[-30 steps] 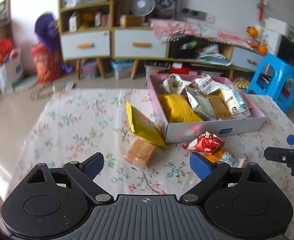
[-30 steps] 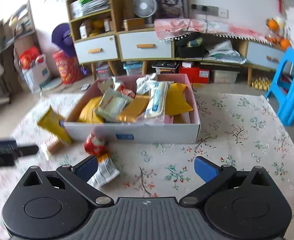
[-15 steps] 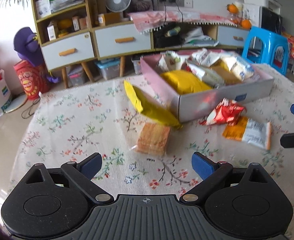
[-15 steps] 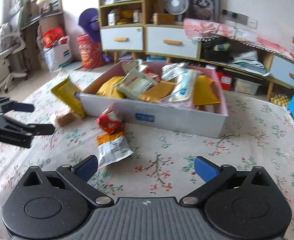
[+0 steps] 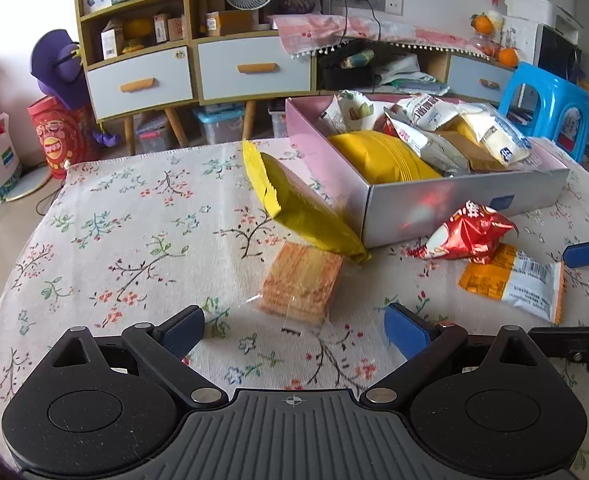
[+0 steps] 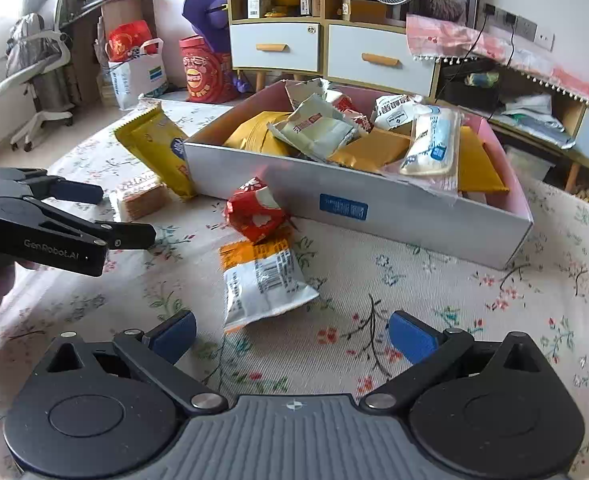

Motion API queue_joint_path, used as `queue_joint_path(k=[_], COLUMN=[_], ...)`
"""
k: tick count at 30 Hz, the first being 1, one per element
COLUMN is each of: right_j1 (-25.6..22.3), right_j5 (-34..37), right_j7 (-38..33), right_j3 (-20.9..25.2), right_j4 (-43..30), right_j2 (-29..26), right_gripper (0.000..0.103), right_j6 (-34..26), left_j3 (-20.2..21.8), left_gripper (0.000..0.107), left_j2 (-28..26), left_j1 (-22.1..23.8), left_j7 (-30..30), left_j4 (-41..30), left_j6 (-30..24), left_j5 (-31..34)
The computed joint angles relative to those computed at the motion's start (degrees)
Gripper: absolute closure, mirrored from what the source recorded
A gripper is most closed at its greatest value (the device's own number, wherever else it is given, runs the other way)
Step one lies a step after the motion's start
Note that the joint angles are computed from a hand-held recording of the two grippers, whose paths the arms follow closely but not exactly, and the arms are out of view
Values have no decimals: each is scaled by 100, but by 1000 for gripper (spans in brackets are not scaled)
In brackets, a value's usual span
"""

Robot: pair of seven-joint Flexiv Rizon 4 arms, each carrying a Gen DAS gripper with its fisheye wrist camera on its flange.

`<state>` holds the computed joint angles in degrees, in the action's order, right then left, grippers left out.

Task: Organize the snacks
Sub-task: 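Grasp the clear-wrapped wafer block with the left gripper while the right gripper approaches the orange-white packet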

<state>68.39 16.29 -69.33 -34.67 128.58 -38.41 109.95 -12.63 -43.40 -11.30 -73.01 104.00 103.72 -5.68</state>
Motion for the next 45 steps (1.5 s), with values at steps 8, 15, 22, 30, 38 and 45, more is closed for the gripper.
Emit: queue_joint_path(k=[8,15,22,30,38,45], right_j1=[397,403,354,198,367,476], right_j5=[23,-40,-141,-73,-134,-185], right_j7=[206,66,-249,-519,-393,-46], right_j3=[-508,-549,-466,-306,-544,-766], right_j4=[-48,-56,-65,-21,65,195], right_j2=[-304,-306,-197,101,353,554], right_gripper=[16,38,65,67,67,67], right_j6=[-107,-38,-10,59,-328,-207], left_j3=[-8,-207,-191,-280,-489,-1062], left_gripper=[23,61,72,74,74,74], left_j2=[-114,-74,89,415,629,733], left_j1=[-74,63,-5,-50,51,458], left_j7=[-25,-18,-93,-136,-183,-84], left_j4=[-161,-160,-117,39,197,389], left_j6=[96,1,-346,-855,-1184,-1056], left_j5=[12,72,-82,-302,-566,-715])
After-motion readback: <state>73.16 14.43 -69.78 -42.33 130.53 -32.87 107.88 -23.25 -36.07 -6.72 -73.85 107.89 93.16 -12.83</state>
